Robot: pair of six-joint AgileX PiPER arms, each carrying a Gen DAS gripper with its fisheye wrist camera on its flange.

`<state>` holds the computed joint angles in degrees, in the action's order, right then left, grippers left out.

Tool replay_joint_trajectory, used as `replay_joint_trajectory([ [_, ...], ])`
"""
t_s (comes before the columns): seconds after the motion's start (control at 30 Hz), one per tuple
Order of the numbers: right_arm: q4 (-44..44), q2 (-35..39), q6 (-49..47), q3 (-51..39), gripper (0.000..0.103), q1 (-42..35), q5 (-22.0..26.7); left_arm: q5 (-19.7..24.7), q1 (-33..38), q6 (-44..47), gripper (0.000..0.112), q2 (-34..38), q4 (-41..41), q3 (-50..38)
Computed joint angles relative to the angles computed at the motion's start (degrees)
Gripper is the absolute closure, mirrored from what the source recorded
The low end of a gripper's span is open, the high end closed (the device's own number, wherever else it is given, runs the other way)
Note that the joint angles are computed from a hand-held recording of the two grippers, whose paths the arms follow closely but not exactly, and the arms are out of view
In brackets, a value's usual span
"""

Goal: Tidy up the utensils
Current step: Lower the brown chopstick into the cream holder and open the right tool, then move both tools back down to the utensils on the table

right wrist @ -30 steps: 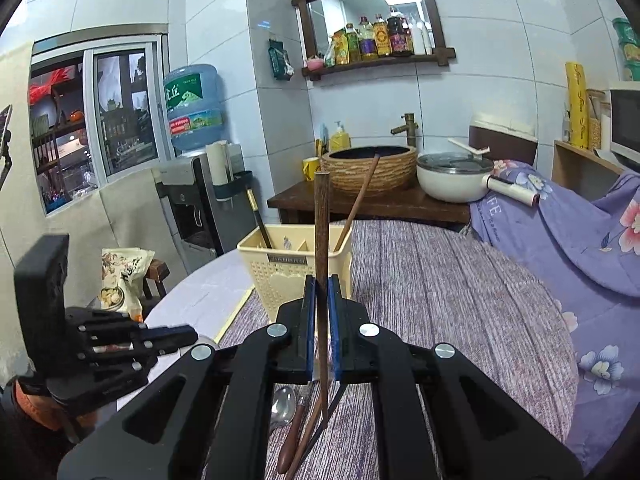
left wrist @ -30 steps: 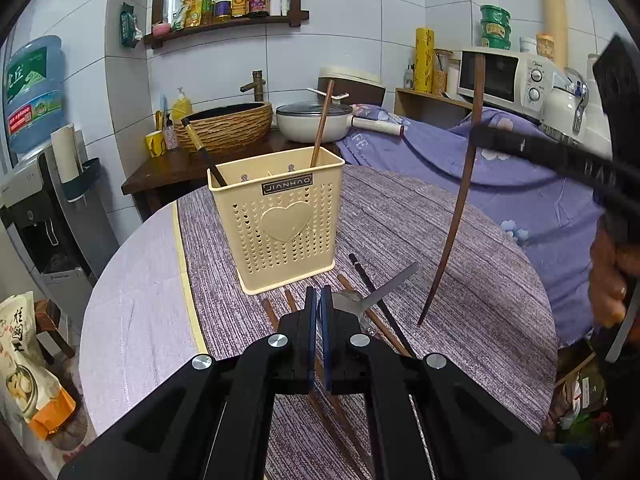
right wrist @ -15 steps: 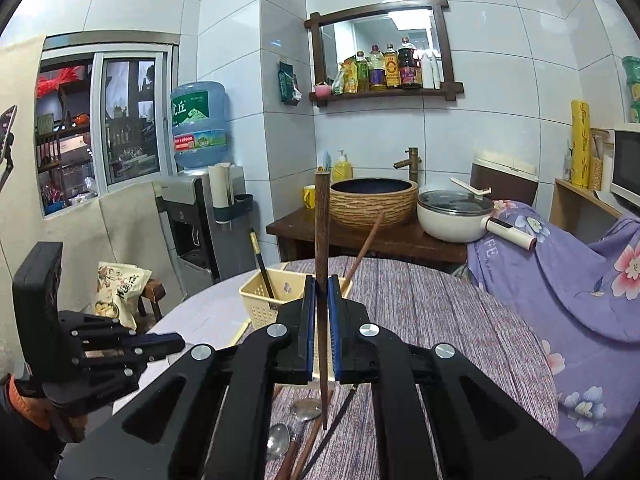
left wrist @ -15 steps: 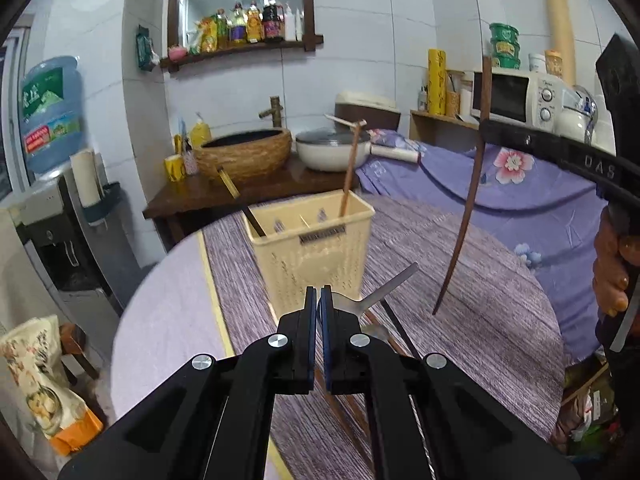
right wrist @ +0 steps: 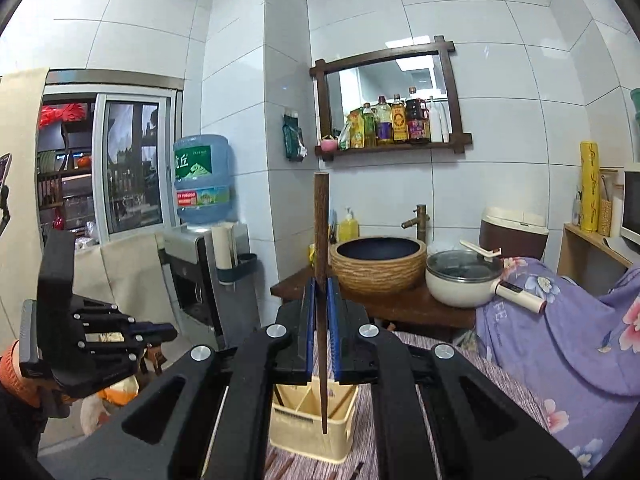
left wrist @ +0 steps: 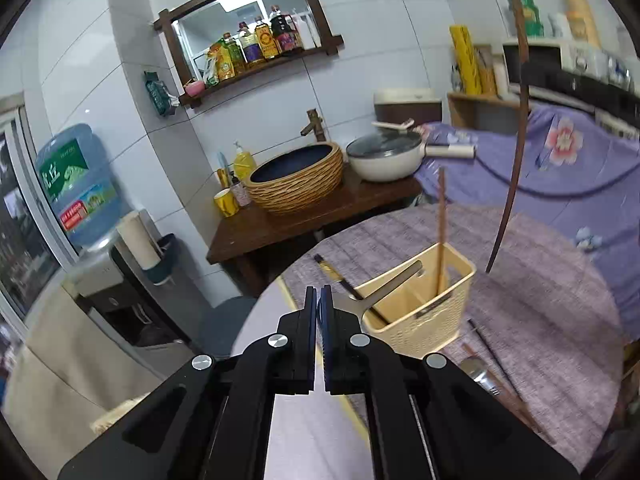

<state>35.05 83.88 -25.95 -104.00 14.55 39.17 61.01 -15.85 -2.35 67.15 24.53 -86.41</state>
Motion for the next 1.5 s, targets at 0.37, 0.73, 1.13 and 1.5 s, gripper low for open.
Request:
replay_joint_trajectory([
  [0.37, -12.3, 8.1, 8.8, -1.3, 0.096, 7.1, -7.1, 2.2, -0.1, 3.4, 0.11, 7.3, 1.1, -1.2],
  [0.73, -15.3, 12.0, 10.7, 3.6, 0.096, 8.7, -9.5, -9.0, 0.5, -5.1, 0.108, 9.6, -0.5, 5.8],
  [1.13, -12.9, 12.7, 8.6, 7.7, 0.095, 7.3, -10.2, -20.4, 2.5, -13.2, 0.051, 2.6, -3.6, 15.9],
  [1.5, -12.7, 1.0, 5.0, 25.3, 0.048, 8.0, -18.5, -24.5, 2.3, -27.5, 0.021, -7.9, 0.0, 31.7],
])
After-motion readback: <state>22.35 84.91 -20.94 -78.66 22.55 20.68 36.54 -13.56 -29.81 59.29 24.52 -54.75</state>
